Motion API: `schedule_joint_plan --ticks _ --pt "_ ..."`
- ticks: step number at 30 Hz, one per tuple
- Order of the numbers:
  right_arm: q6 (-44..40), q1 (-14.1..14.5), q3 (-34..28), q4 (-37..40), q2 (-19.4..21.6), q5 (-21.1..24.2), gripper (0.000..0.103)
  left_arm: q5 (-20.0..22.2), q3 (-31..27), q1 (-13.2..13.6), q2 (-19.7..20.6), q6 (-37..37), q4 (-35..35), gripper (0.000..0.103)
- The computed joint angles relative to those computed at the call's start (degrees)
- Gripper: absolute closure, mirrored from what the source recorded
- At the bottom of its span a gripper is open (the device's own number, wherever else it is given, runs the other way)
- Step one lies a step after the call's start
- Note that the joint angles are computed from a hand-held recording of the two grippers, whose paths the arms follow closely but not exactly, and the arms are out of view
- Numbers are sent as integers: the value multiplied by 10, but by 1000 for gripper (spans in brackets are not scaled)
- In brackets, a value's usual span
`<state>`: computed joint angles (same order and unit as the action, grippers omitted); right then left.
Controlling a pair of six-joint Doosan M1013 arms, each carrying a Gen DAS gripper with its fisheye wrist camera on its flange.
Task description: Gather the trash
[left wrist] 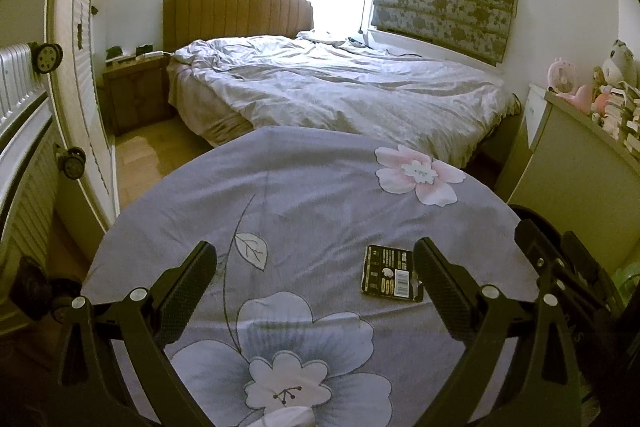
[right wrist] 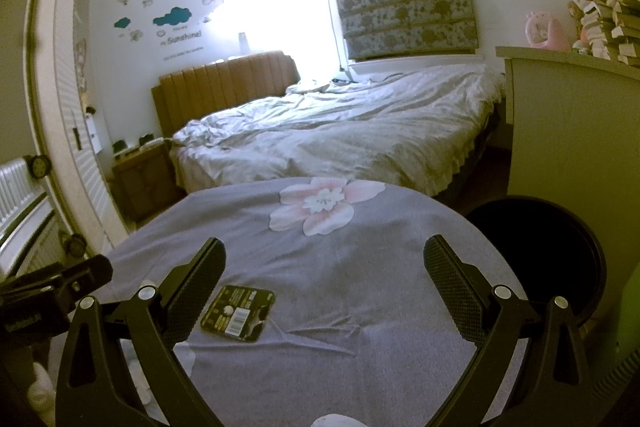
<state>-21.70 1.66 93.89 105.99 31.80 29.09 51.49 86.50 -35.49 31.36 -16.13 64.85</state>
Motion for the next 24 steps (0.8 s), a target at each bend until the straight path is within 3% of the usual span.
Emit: schedule_joint_plan --ticks 24 --pt "9 -2 4 -11 -5 -1 5 -4 0 2 1 2 -4 6"
